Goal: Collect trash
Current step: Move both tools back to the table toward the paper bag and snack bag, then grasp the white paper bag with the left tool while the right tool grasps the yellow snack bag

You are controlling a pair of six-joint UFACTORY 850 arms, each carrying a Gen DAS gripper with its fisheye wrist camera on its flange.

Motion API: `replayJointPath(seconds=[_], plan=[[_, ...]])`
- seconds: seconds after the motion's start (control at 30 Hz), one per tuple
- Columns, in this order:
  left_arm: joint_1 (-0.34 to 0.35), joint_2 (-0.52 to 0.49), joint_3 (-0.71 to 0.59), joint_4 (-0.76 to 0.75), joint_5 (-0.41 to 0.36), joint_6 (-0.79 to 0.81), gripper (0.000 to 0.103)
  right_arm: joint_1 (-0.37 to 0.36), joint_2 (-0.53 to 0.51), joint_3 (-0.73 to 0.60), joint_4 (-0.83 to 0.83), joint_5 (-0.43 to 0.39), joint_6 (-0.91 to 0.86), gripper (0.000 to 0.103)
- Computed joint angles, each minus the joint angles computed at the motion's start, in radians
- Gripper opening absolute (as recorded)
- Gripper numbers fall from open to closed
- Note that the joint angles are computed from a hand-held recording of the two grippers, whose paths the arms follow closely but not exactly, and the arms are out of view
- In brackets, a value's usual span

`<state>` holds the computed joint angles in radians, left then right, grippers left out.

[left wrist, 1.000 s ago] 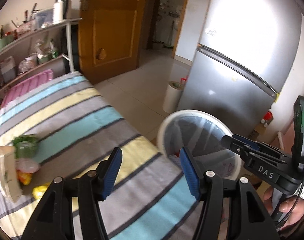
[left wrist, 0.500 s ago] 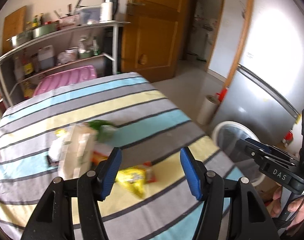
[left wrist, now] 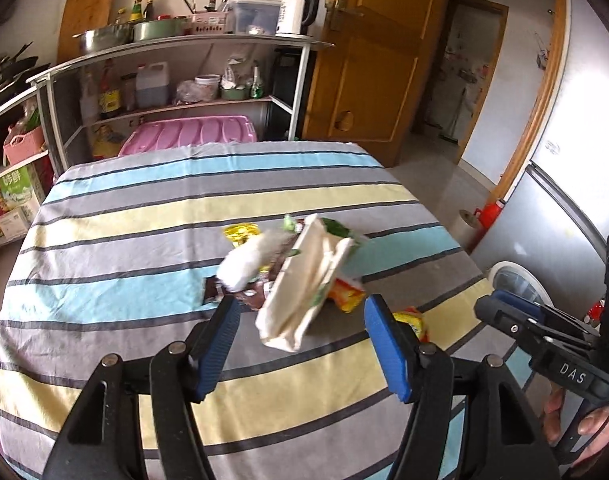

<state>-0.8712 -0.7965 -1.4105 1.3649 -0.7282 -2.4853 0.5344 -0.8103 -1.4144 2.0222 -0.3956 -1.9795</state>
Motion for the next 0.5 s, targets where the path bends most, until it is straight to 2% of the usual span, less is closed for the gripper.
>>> replayJointPath(seconds=[0.17,0.4,0.5], plan=[[0.014,0.018,0.049,0.047,0.038,-0.057,0.07,0.031,-0.042,-0.059,-0.137,-0.006,0.111,0.049],[0.035,0.022,0.078,0.132,0.092,-0.118,0.072,0.059,-0.091,-0.133,-0.336,0.022,0.258,0.059],[0.044,0.018,0.072,0.152,0.11,-0.117,0.072,0.066,-0.104,-0.152,-0.409,0.024,0.31,0.059]])
